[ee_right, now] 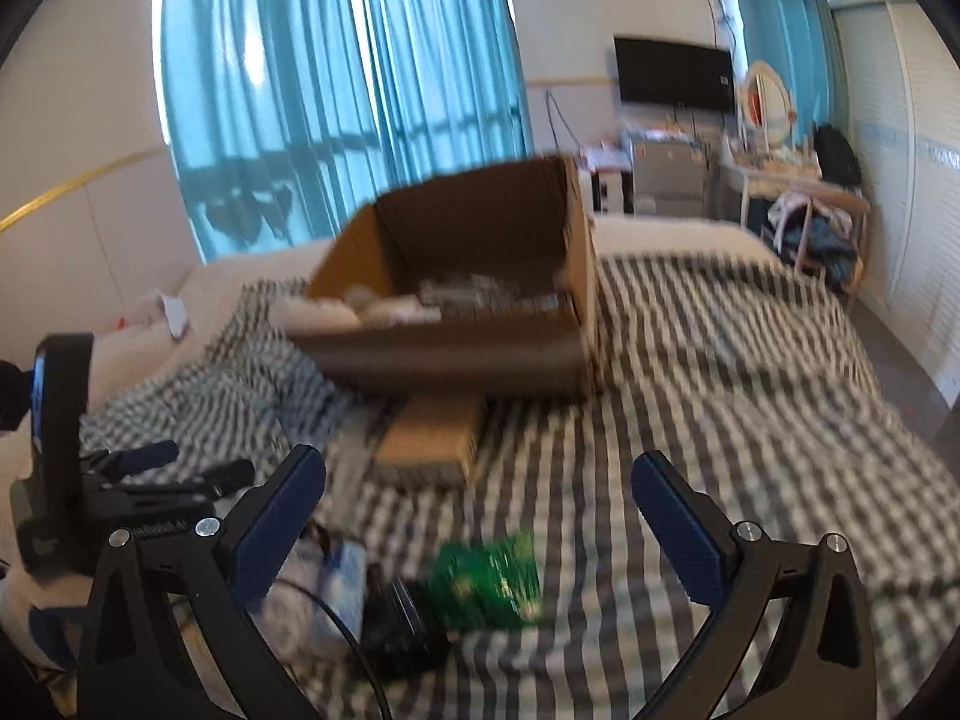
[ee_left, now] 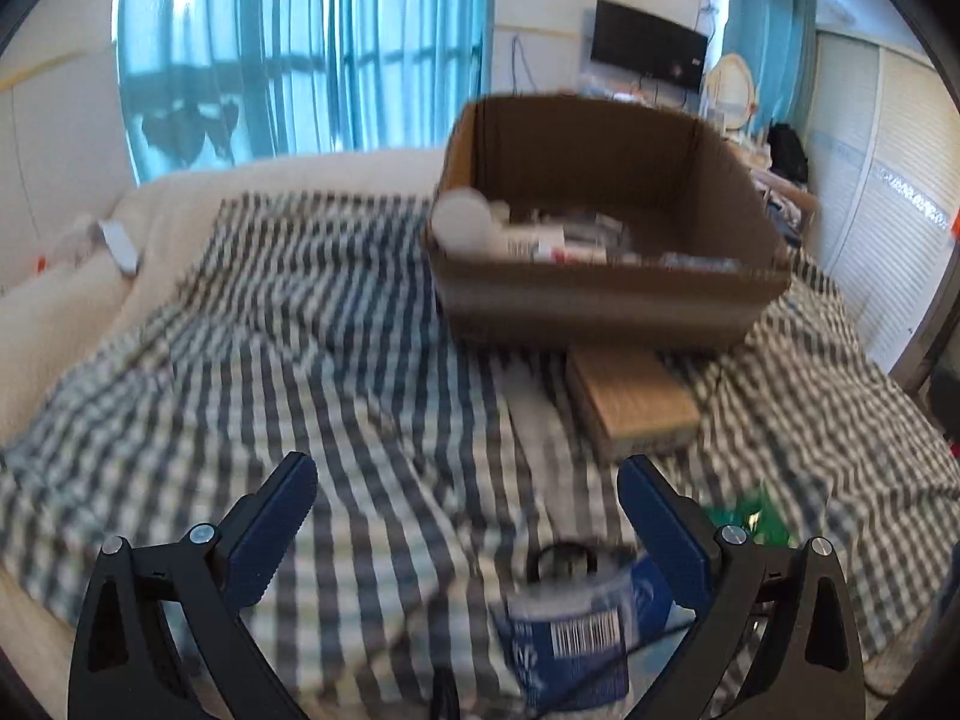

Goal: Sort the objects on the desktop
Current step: 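Move both grippers back from the box toward the pile, then grasp the clear plastic cup with the left gripper while the right grasps the green packet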

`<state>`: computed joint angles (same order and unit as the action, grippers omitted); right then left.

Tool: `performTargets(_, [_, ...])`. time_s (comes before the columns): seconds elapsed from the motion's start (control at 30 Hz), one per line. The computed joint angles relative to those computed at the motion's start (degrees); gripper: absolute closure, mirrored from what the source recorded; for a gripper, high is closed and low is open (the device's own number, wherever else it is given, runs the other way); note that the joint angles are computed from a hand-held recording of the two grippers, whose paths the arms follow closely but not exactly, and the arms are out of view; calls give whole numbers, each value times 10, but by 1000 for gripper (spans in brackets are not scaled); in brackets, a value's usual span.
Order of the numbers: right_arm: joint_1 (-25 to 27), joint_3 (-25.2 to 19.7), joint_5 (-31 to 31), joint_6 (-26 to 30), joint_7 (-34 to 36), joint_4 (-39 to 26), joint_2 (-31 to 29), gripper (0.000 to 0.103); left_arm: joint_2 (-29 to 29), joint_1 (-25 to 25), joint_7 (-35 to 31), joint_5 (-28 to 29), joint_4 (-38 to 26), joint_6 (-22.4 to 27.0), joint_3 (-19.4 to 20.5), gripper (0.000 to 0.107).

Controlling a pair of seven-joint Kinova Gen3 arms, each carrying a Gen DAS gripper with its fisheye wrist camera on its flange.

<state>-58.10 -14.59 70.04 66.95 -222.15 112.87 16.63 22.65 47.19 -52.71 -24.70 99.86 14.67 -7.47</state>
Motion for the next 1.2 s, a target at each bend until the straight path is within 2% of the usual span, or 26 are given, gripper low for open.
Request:
performTargets(0.03, [1, -1, -7, -3, -5, 3, 3, 1, 2, -12, -7, 10, 0, 7, 15, 6])
performTargets(0.17, [2, 0, -26, -10, -7, 11, 7, 2, 15, -10, -8, 15, -2, 19, 22, 6])
performTargets(0.43, [24, 11, -38, -75, 15, 16, 17, 6, 30, -43, -56, 42, -13, 44, 72, 6])
performTargets(0.5, [33, 16, -39, -104, 15, 21, 16, 6, 34, -66, -77, 66, -16, 53, 96, 6])
performTargets(0.67, [44, 26, -53, -137, 34, 18, 25, 8, 36, -61, -91, 79, -16, 58, 94, 6])
performTargets(0.73, [51, 31, -61, -156, 54, 13, 31, 10, 43, -69, -103, 91, -23, 73, 105, 6])
performTargets(0.8, [57, 38, -70, -175, 72, 9, 38, 10, 52, -93, -131, 115, -32, 95, 135, 6])
performTargets(0.93, [74, 54, -85, -241, 77, 12, 55, 11, 71, -104, -166, 137, -50, 125, 149, 6])
performTargets(1.0, [60, 71, -86, -248, 68, 11, 65, 11, 77, -117, -183, 155, -56, 131, 159, 6])
performTargets(1.1, [60, 78, -98, -252, 86, 5, 68, 11, 78, -113, -198, 164, -54, 126, 156, 14])
performTargets(1.13, [60, 80, -99, -260, 86, 8, 65, 16, 77, -112, -202, 166, -53, 124, 156, 18])
performTargets(1.2, [60, 80, -125, -248, 112, -3, 70, 41, 75, -118, -218, 174, -50, 118, 164, 26])
